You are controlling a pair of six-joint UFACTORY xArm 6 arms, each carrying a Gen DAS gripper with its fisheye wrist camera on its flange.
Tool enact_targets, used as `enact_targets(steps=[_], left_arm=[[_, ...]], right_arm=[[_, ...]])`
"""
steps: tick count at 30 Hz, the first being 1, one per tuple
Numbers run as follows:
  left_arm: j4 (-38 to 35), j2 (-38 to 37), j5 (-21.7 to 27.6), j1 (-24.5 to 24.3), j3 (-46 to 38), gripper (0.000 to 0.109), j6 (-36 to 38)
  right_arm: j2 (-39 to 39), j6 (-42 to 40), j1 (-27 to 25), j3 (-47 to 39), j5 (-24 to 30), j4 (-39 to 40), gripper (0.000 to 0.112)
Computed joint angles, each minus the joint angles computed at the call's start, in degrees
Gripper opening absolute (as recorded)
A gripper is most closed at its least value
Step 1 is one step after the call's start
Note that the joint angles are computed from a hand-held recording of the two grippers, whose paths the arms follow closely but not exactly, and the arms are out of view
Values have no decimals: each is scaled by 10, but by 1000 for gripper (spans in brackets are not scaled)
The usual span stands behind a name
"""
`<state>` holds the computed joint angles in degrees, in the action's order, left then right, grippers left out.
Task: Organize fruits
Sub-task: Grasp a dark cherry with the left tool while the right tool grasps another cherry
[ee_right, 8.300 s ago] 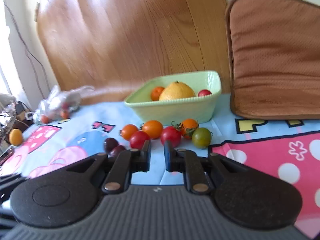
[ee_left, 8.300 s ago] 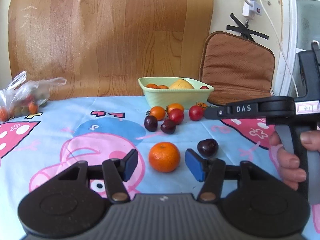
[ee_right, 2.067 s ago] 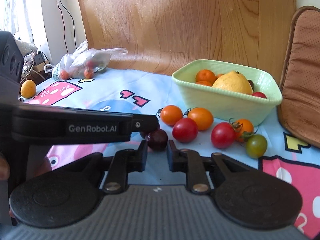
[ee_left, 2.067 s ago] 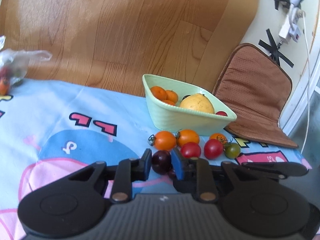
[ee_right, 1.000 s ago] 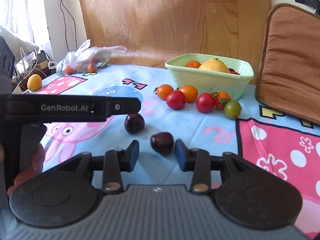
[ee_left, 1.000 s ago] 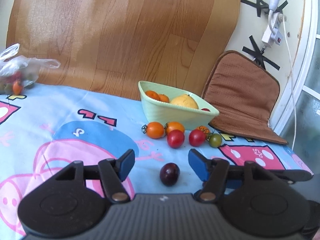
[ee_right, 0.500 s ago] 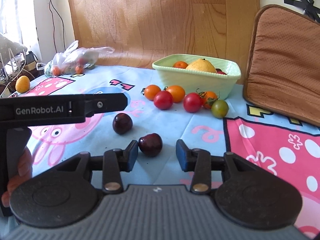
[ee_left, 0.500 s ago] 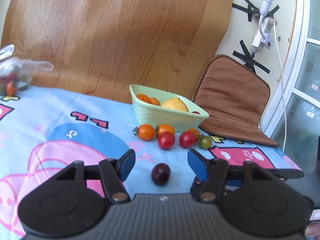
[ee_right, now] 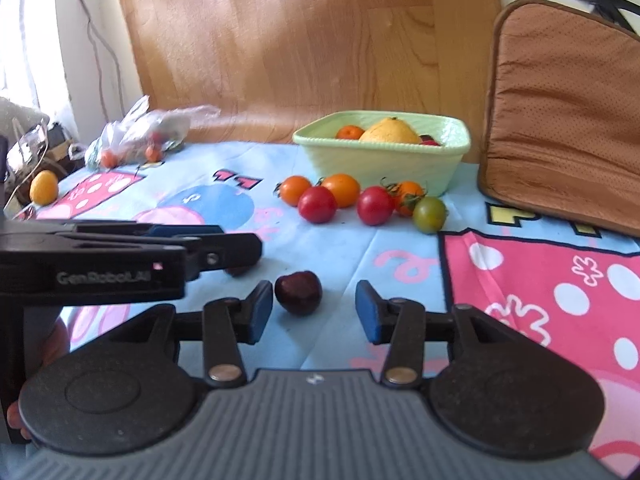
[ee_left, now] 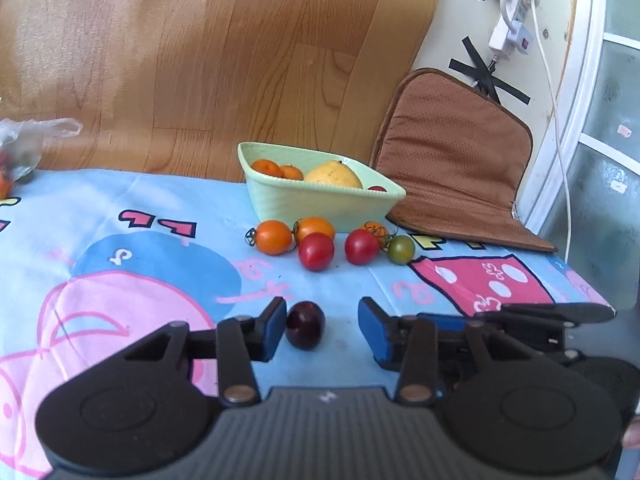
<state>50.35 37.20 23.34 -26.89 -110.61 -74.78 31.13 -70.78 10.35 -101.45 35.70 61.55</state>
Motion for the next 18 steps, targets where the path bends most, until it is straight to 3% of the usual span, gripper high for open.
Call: enact_targets(steps=[2,8,18], left_arm=[[-6,0,2,1,0,36,-1],[10,-6,-1,4,9,19,-28],[-15,-2,-66,19,12,18,-36]], right_arm=[[-3,-15,-1,2,12,3,28],[-1,-11,-2,-1,14,4,28],[1,-24,-13,-6,21,62,28]])
